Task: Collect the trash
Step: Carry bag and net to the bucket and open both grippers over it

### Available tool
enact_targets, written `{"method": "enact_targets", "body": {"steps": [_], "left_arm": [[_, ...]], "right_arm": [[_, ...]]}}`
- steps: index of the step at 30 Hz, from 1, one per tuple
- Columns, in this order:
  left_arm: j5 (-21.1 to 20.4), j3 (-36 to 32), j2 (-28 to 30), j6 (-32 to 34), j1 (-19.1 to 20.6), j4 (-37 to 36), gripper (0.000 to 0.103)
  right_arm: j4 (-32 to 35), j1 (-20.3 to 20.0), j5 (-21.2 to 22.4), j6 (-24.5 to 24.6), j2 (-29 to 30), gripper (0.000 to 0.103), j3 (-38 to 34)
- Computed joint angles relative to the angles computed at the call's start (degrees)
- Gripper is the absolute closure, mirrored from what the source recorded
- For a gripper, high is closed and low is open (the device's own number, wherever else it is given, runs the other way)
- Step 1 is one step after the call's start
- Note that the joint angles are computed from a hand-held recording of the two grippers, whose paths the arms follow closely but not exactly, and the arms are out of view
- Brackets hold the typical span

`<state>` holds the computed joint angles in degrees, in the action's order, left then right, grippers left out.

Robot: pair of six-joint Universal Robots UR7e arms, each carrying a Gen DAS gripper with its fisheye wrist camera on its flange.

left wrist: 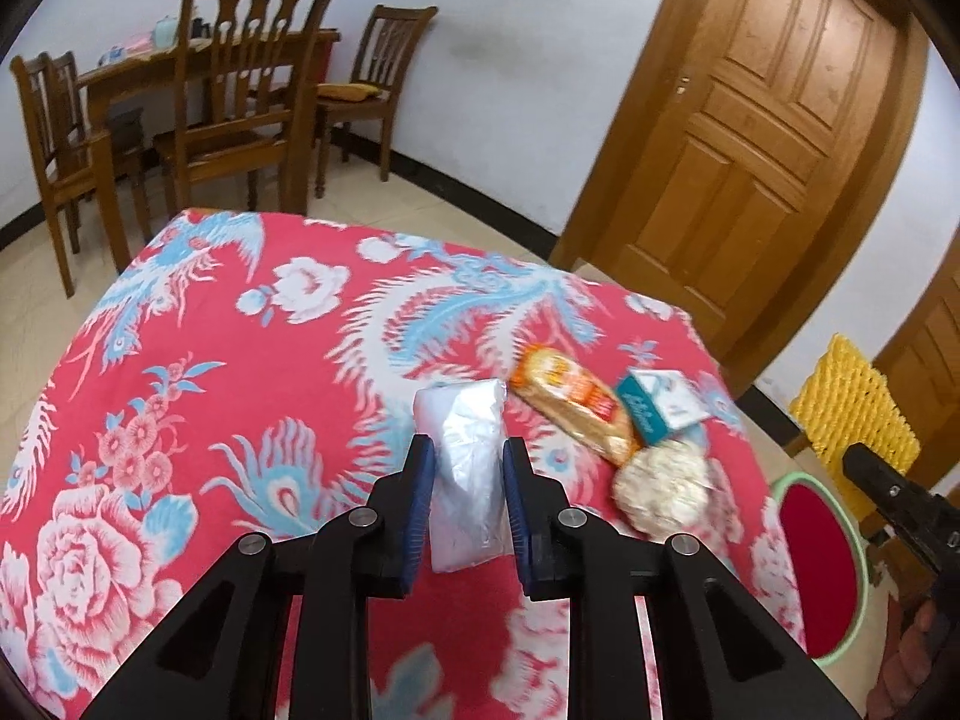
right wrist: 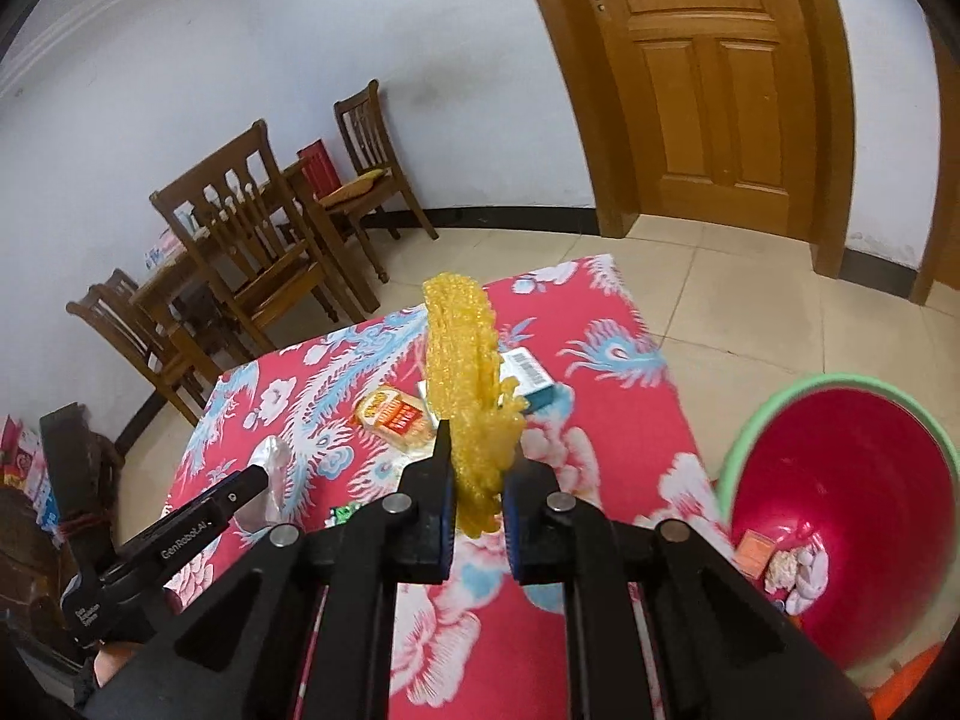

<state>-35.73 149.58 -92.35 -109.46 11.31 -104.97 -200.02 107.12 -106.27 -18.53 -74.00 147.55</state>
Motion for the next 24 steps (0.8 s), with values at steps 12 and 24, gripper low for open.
{"method": "enact_targets", "body": {"steps": [12,24], "left_arm": [[-0.9,-2.7,7.9,8.0,-3.6,-10.3,0.079],[-2.4,-7.5,21.9,23.6,-3.0,-29.0,0.079]], "right_arm": [[4.0,-7.4,1.5,-0.2,-14.8,0.088,6.3],[12.4,-21.8,5.7,-3.3,-31.4,0.088,10.5]]}}
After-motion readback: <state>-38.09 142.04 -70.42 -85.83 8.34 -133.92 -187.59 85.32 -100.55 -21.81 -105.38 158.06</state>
